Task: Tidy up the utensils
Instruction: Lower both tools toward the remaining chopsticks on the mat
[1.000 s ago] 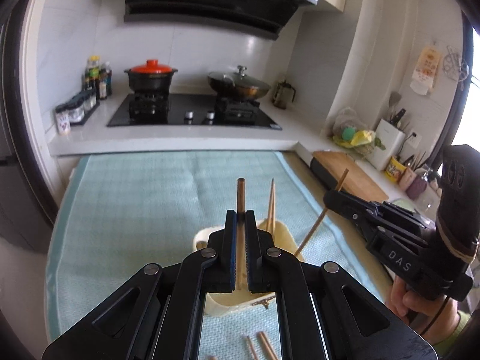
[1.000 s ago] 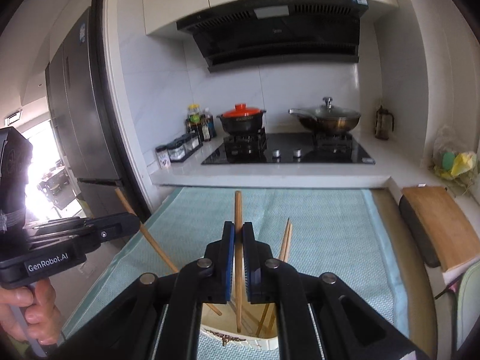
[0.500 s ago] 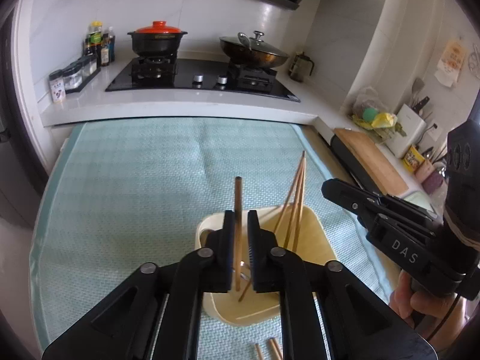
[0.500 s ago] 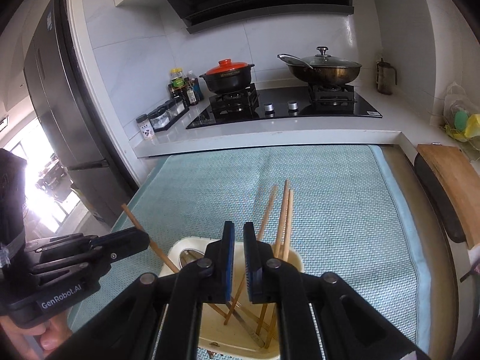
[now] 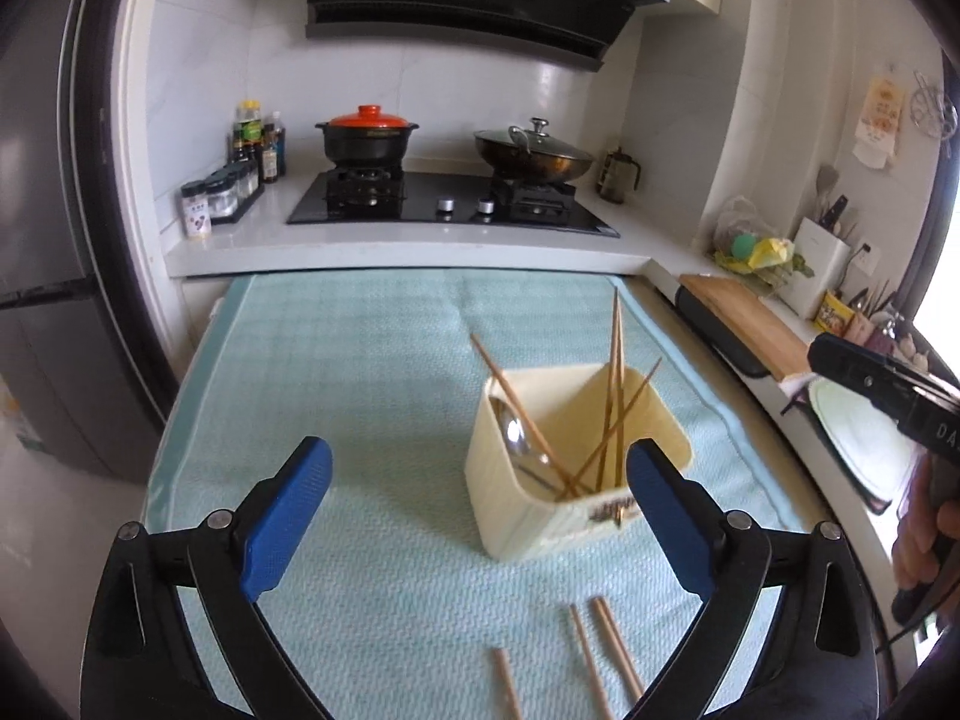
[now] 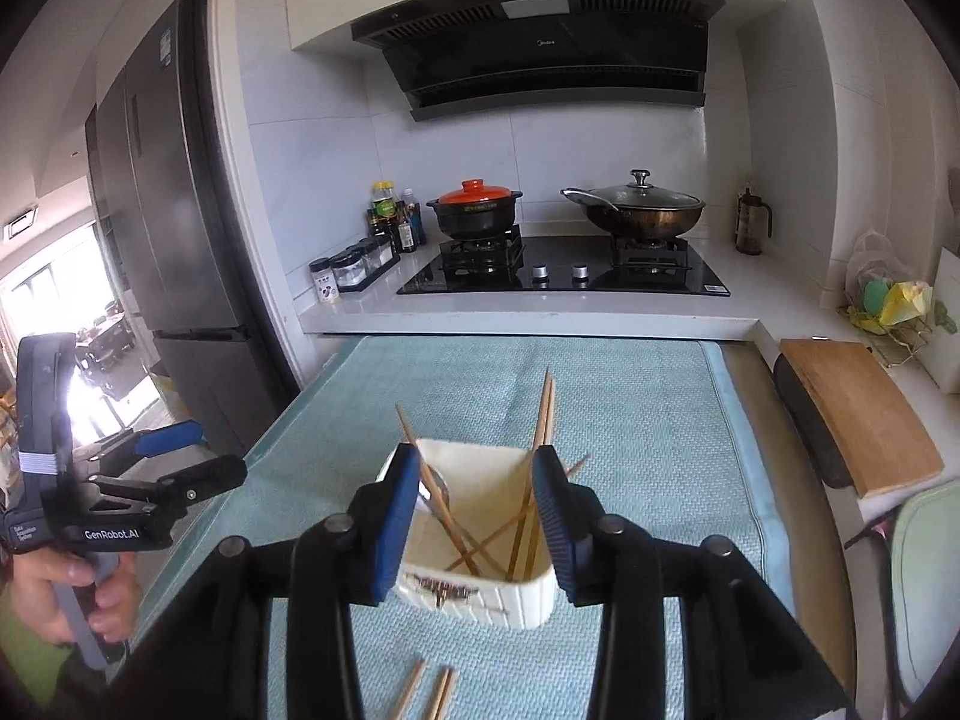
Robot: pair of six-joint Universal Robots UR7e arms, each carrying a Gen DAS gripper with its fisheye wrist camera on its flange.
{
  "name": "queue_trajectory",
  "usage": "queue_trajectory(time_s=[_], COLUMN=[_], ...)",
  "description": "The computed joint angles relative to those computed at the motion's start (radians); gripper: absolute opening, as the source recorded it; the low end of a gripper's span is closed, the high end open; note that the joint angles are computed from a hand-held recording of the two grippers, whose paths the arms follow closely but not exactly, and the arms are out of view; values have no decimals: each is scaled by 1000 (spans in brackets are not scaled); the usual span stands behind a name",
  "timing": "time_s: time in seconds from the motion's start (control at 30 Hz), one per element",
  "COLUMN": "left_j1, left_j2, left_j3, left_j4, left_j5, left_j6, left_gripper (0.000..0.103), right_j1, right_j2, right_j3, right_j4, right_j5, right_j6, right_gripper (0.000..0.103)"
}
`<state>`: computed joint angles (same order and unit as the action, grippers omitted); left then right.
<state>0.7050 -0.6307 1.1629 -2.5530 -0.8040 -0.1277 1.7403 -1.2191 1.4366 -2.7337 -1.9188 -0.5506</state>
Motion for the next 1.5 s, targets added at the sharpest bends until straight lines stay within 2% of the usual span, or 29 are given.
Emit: queue_trajectory(time_s=[0.17,0.27,0.33,0.43,0.63,0.8,0.97,1.2,1.5], left_j1=[-39,-71,-90,-94,-75,-73,-58,-49,-36], left_j2=[-151,-212,-236,-261,-250,-213,-173,-155,-171], left_j3=[312,476,553,613,630,603,554,527,544], left_j4=[-72,-125,-119,-76,33,61,82,106,110], left_j5=[27,89,126,91,26,32,32,35,18], left_j6=[-109,-187,-255,-348,-454,-438,-415,-410,-439], left_gripper=[99,99,99,99,99,99,99,99,99], right_j1=[-20,-33,-46,-78,-150,-186,-202,-185,-147], right_j2=[-149,-229,-277,-330,-367,-341,-267,-120,-8], right_j3=[197,321,403,498,611,628,576,455,379], right_j4=[-4,-54,-99,-117,-102,-90,-57,1,8], right_j5=[-11,-26,-32,-38,-37,-27,-5,-42,-139], right_j6=[40,47,51,92,159,152,136,105,61], right_gripper=[40,40,40,40,39,33,29,26,26])
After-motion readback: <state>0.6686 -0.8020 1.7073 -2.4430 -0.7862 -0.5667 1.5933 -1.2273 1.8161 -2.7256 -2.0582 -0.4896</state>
